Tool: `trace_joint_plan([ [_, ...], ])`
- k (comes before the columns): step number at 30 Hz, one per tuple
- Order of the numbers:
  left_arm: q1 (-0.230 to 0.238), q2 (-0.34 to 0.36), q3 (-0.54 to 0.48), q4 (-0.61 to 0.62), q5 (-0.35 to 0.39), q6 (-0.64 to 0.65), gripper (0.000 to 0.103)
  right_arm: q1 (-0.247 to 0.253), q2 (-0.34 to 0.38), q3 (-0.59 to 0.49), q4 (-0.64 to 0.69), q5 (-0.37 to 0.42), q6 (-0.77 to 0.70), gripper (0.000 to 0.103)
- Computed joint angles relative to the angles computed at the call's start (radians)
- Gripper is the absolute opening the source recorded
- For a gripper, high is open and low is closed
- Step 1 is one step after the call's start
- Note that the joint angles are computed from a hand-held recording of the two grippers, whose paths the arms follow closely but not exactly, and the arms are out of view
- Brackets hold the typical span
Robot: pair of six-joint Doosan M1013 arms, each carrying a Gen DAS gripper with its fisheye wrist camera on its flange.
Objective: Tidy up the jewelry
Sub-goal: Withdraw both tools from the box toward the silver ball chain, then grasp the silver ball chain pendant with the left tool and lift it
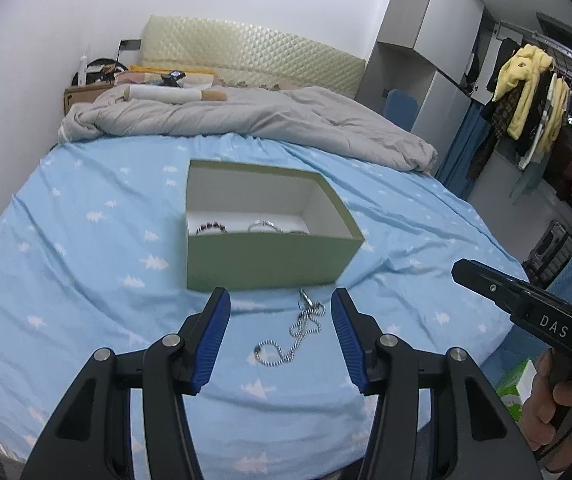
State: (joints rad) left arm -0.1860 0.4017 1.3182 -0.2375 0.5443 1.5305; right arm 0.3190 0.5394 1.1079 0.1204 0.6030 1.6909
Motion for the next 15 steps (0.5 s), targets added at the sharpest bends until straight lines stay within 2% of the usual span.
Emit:
trace_joint_plan([
  [6, 0.002, -0.002, 0.044, -0.069, -0.001, 0.066, 0.051, 0.008, -0.012, 0.044, 0.002, -0.009, -0.007, 0.027],
  [12, 0.005, 0.027, 0.055, -0.127, 0.005, 0.115, 0.051, 0.01, -0.001, 0.058, 0.012, -0.004, -0.014, 0.026],
  [15, 0.006, 0.048, 0.053, -0.15, 0.012, 0.135, 0.042, 0.009, 0.018, 0.046, 0.019, 0.006, -0.023, 0.025],
])
